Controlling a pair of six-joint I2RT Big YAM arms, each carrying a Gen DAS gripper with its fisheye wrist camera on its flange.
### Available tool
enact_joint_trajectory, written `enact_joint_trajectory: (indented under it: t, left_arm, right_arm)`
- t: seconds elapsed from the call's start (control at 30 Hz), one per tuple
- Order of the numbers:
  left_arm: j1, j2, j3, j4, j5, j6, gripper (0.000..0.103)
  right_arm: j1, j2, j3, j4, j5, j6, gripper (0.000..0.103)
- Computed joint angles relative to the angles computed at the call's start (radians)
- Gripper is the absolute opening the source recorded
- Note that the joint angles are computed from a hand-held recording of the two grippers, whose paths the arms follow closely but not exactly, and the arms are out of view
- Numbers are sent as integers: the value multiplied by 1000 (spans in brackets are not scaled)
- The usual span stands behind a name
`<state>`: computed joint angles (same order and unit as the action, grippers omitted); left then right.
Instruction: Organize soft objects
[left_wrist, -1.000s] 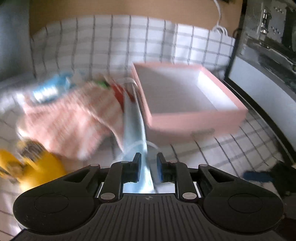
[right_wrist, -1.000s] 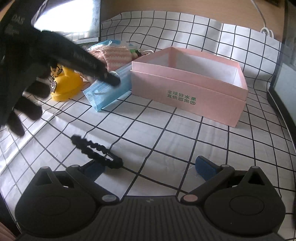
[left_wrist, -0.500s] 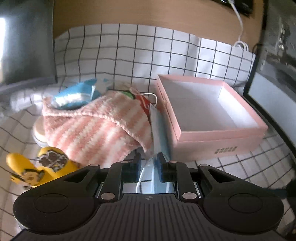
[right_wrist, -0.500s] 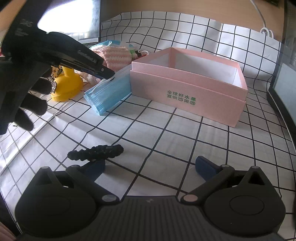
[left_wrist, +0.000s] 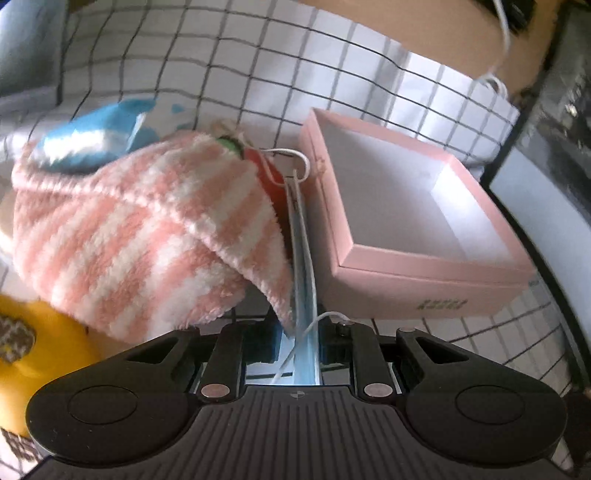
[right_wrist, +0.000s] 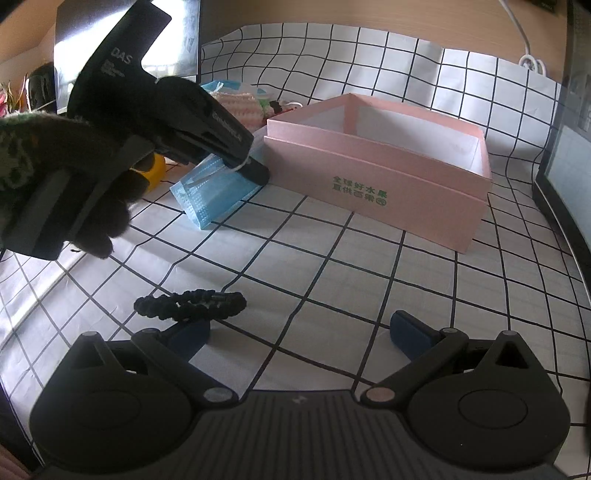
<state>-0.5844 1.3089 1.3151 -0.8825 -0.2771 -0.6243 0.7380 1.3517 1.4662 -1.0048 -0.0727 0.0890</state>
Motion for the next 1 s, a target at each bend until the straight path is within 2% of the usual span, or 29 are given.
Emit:
enact_joint_trajectory:
  t: [0.07, 0.13, 0.17, 0.27, 0.37, 0.5, 0.6, 0.7, 0.77, 0.83, 0.9, 0.97, 1.0]
  left_arm:
    - [-2, -6, -7, 6, 4, 20, 14]
    - [2, -26, -31, 35, 18, 37, 12]
    - [0, -43, -47, 50, 23, 48, 11]
    - [-17, -97, -86, 64, 16, 64, 10]
    - [-46, -163, -115, 25, 7, 51, 10]
    - [-105, -238, -138, -89, -5, 10, 10]
    - [-122, -271, -154, -155, 41, -50, 10]
    - [-121, -276, -169, -155, 50, -92, 10]
    - [-116, -257, -155, -156, 46, -93, 10]
    - [-109, -237, -141, -153, 55, -77, 10]
    - [-99, -225, -130, -155, 74, -90, 11]
    - [-83, -216, -119, -159, 104, -117, 11]
    - [-74, -217, -119, -158, 120, -120, 11]
  right_arm:
    - [0, 0, 0, -1, 0, -1, 103]
    - [2, 2, 7, -6, 10, 5, 97]
    - [0, 2, 14, -16, -1, 2, 92]
    - [-14, -14, 30, -23, -83, 9, 92]
    - [-4, -20, 43, -13, -120, 4, 92]
    - [41, 14, 69, -15, -104, -31, 92]
    - [61, 37, 81, -22, -104, -66, 88]
    - [61, 68, 102, -34, -151, -53, 81]
    - [67, 85, 111, -23, -148, -49, 78]
    - [77, 95, 114, -9, -128, -53, 69]
    - [96, 96, 121, -15, -88, -95, 39]
    - [101, 97, 139, -49, -107, -143, 19]
    - [105, 98, 151, -73, -96, -153, 14]
